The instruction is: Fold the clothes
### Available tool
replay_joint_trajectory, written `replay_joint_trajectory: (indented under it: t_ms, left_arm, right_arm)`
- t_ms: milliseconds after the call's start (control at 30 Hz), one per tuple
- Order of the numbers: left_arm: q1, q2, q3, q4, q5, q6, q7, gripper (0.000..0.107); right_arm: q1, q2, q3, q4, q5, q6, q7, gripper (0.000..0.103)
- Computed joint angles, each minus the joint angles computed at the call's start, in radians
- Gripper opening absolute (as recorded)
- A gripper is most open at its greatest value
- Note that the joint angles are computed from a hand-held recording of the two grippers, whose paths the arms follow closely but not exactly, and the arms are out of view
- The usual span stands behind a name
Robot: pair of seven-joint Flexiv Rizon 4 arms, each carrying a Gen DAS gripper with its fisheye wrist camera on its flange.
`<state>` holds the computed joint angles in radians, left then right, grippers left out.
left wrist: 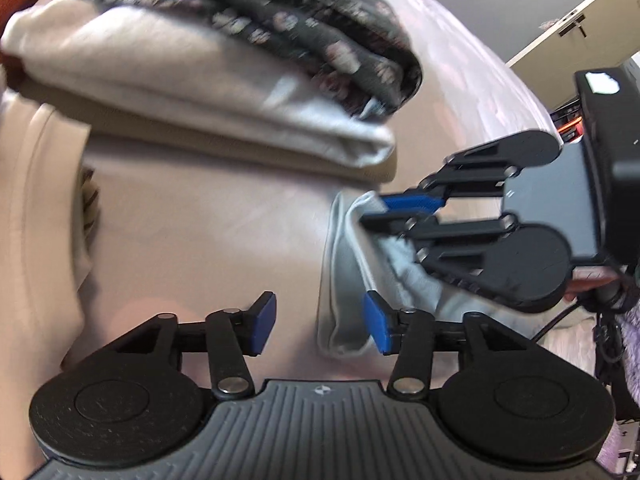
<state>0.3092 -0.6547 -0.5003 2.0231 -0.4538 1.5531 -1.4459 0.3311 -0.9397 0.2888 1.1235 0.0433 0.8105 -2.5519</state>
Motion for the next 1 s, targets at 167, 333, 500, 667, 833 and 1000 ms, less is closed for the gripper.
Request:
replay_joint_trajectory:
  t_ms: [167, 333, 500, 667, 833, 1000]
  left_arm:
    - [-0.118, -0.053, 0.113, -0.096, 0.030, -0.002, -0.031, 0.050]
    - [-0.218, -0.086, 0.212, -0.178, 0.045, -0.035, -0.063, 0.050]
    - [-0.279, -0.114, 0.273, -0.215, 0.060, -0.018, -0.104, 0.050]
    - [-0.286, -0.101, 0.282, -0.216, 0.067, -0.012, -0.135, 0.050]
    - [-0.309, -0.049, 0.313, -0.172, 0.078, 0.051, -0.192, 0.050]
    - [-0.343, -0.037, 0.341, -0.189, 0.117, 0.038, -0.200, 0.057]
  right_arm:
    - [-0.036, -0.003, 0.029, 0.014, 0.048, 0.059, -0.019, 0.031]
    - [-0.116, 0.043, 0.075, 0.059, 0.139, 0.154, -0.041, 0.040]
    - [-0.236, 0.123, 0.115, 0.198, 0.261, 0.313, -0.030, 0.041]
    - [-0.376, 0.192, 0.128, 0.375, 0.357, 0.485, 0.005, 0.049]
    - [-0.431, 0.218, 0.077, 0.526, 0.379, 0.686, 0.112, 0.053]
    - [-0.538, 0.184, 0.147, 0.547, 0.415, 0.759, 0.193, 0.055]
